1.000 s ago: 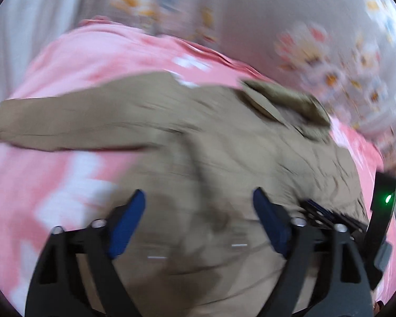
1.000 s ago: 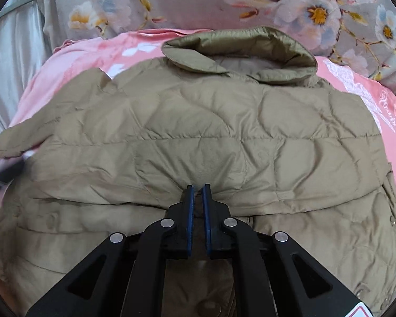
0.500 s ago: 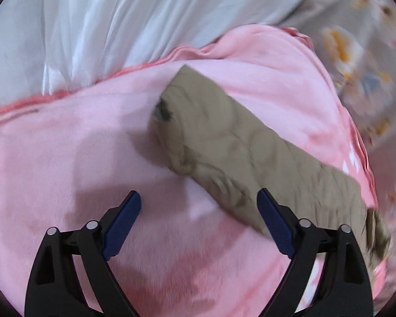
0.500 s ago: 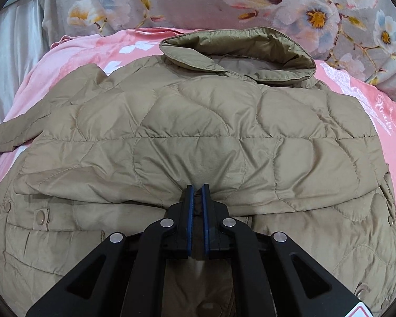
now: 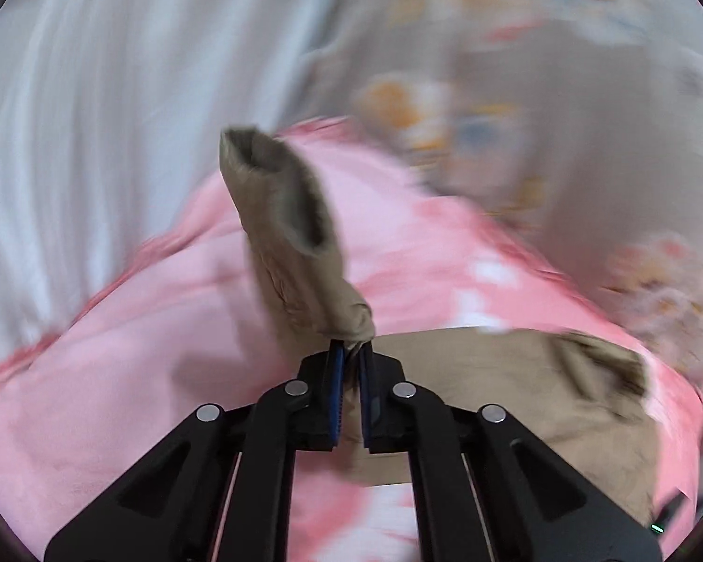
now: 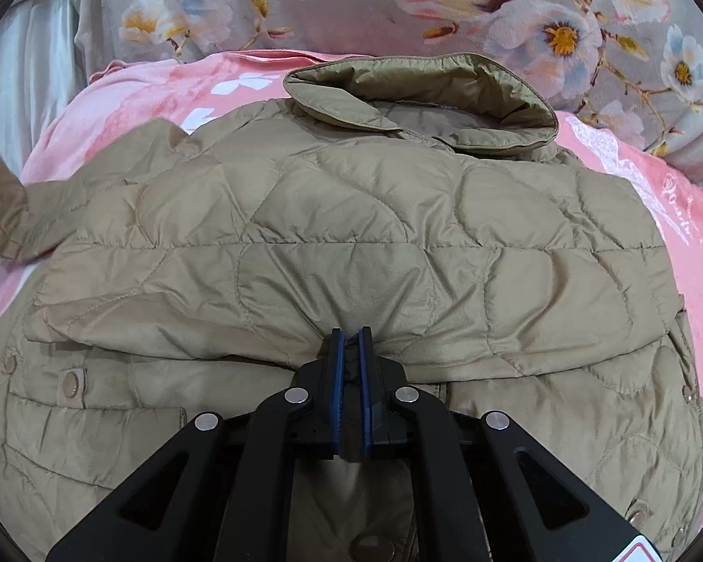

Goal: Fold large clothes

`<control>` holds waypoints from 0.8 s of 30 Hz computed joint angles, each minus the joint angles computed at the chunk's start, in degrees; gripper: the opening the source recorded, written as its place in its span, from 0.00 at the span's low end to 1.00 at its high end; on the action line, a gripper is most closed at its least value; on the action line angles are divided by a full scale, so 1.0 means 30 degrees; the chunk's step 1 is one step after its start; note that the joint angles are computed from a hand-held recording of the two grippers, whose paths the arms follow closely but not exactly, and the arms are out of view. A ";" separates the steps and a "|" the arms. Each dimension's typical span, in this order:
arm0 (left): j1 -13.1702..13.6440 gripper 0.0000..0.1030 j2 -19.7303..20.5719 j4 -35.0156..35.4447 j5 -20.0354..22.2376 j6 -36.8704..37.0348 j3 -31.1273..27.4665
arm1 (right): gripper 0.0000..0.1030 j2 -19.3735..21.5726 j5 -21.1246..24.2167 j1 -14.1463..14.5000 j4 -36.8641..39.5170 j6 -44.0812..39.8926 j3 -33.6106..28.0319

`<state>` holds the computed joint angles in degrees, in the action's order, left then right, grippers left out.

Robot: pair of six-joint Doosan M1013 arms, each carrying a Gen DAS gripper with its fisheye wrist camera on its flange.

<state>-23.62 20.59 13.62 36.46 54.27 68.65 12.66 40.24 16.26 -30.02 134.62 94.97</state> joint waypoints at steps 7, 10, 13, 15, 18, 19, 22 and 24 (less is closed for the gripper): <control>-0.2578 0.03 0.0729 -0.4861 -0.0275 0.7043 -0.2721 | 0.05 -0.1483 -0.1451 -0.0347 0.0899 0.1266 0.1256; -0.3848 0.03 0.1582 -0.5769 0.0459 0.8868 -0.4022 | 0.05 -0.2693 -0.1953 -0.0459 0.1073 0.1946 0.2229; -0.4805 0.03 0.2457 -0.6792 0.1682 0.9755 -0.4860 | 0.06 -0.4154 -0.1968 -0.0585 0.0776 0.2867 0.3385; -0.5265 0.03 0.3068 -0.7511 0.2514 0.9951 -0.5231 | 0.08 -0.4917 -0.1867 -0.0745 0.0840 0.3217 0.3995; -0.5814 0.05 0.3963 -0.8294 0.3669 0.9847 -0.5583 | 0.09 -0.5765 -0.1529 -0.1025 0.0839 0.3568 0.4701; -0.5932 0.08 0.4138 -0.8369 0.3958 0.9562 -0.5528 | 0.10 -0.6049 -0.1316 -0.1056 0.0569 0.3972 0.4983; -0.6075 0.45 0.4552 -0.9207 0.4708 0.8743 -0.5321 | 0.11 -0.6524 -0.1101 -0.1114 0.0418 0.4506 0.5533; -0.6113 0.59 0.4253 -0.9316 0.3872 0.8452 -0.4588 | 0.17 -0.6709 -0.1028 -0.1135 0.0402 0.4605 0.5744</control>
<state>-41.96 33.35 -14.33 48.07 79.63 54.89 -7.46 37.16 12.86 -28.81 148.43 112.20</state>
